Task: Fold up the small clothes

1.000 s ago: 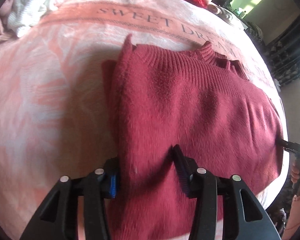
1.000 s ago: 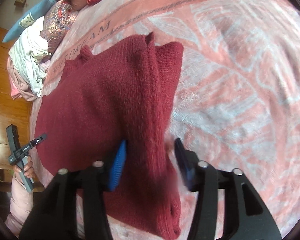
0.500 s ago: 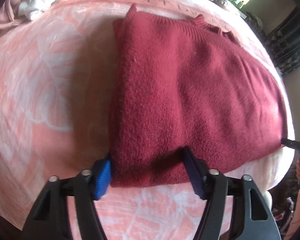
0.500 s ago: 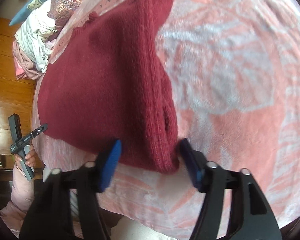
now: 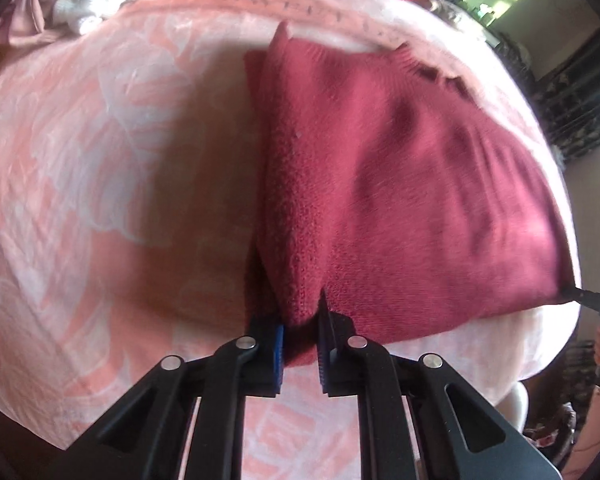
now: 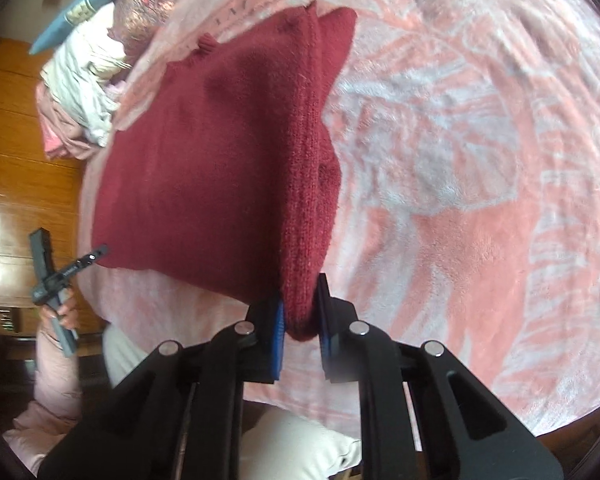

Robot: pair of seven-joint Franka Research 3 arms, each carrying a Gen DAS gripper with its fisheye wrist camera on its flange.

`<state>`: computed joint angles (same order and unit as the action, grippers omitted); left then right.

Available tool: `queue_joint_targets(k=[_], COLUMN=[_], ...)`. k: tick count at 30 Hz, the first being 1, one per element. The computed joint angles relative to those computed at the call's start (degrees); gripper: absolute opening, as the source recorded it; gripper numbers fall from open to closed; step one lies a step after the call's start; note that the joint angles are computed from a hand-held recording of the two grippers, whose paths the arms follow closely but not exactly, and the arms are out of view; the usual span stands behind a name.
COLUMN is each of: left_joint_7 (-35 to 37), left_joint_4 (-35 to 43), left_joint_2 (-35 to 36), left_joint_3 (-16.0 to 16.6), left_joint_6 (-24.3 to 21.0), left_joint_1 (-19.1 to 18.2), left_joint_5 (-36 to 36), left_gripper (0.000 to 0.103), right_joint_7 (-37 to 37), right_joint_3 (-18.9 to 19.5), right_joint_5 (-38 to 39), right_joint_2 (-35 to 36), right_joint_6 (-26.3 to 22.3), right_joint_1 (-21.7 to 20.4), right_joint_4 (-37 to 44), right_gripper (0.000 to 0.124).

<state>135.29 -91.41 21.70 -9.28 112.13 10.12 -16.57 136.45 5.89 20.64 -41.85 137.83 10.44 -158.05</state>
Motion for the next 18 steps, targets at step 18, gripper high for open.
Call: queue_joint_targets(k=[18], left_joint_7=[0.5], left_joint_4=[-3.7], left_joint_2=[-3.3], left_joint_3=[-0.7], left_joint_6=[14.4], left_joint_1=[-1.8], left_joint_5=[-1.2], left_gripper=[0.042], right_joint_7=[-1.5], right_joint_3=[0.7], right_joint_5=[-12.3], right_joint_2=[4.9], right_joint_6=[-2.8], right_joint_1=[-6.9], right_joint_4=[8.8], right_gripper=[0.05])
